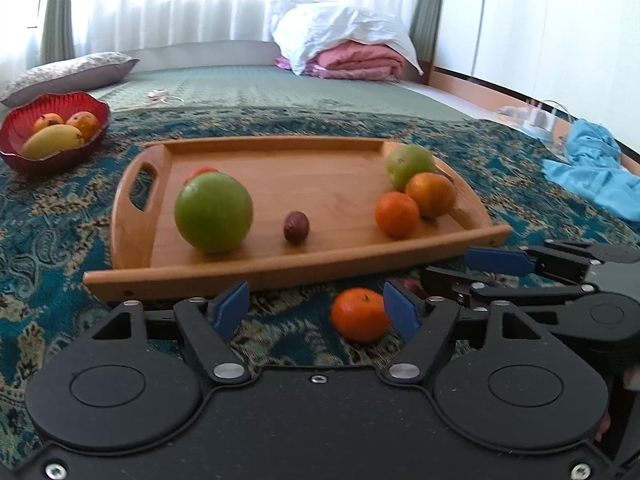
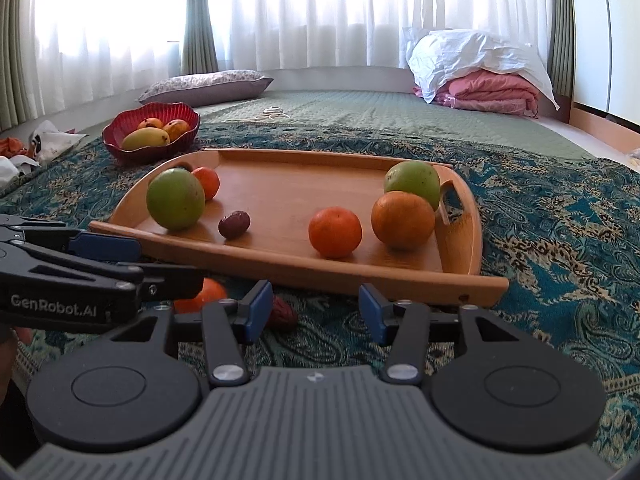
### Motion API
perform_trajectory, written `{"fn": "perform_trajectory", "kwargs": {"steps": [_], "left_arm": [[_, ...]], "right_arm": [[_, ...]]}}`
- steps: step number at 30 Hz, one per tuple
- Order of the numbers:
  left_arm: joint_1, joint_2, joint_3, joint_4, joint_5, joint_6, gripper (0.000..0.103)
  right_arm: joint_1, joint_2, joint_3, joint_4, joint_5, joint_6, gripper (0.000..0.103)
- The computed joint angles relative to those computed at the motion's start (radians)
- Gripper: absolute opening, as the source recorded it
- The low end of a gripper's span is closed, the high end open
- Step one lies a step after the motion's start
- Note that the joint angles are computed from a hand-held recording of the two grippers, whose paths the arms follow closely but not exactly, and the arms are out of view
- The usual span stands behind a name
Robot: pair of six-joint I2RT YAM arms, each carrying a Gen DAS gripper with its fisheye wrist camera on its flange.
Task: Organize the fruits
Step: 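Grasp another tangerine with the left tool while the right tool grasps another date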
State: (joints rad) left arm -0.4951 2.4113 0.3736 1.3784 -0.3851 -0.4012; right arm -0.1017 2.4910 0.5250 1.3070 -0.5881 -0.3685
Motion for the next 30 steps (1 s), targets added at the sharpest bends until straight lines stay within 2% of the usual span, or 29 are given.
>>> {"fn": "perform_trajectory", "kwargs": {"steps": [5, 10, 12, 24, 30], "left_arm": [[-0.003, 0.014, 0.010, -0.006, 0.028, -0.006, 0.064], [0.016, 0.032, 0.033, -0.012, 0.114, -0.016, 0.038], [0.030, 0.044, 0.039, -0.004, 0.158, -0.027, 0.032], [-0.011, 0.021, 0.041, -0.047, 0.014, -0.022, 0.032], [0.002, 0.021, 0.046, -0.062, -0.003, -0.019, 0.032]], "right_arm": [[-0.013, 0.004, -0.004, 0.003, -0.008, -0.014, 0.066], [-0.024, -0.003, 0.001, -0.020, -0.013, -0.012, 0.066], [-0.026, -0.003, 0.004, -0.028, -0.015, -0.010, 0.066], [-0.010, -0.019, 0.010, -0.086, -0.048, -0.013, 0.066], [0.030, -0.020, 0.005, -0.085, -0.026, -0.009, 0.051]]}}
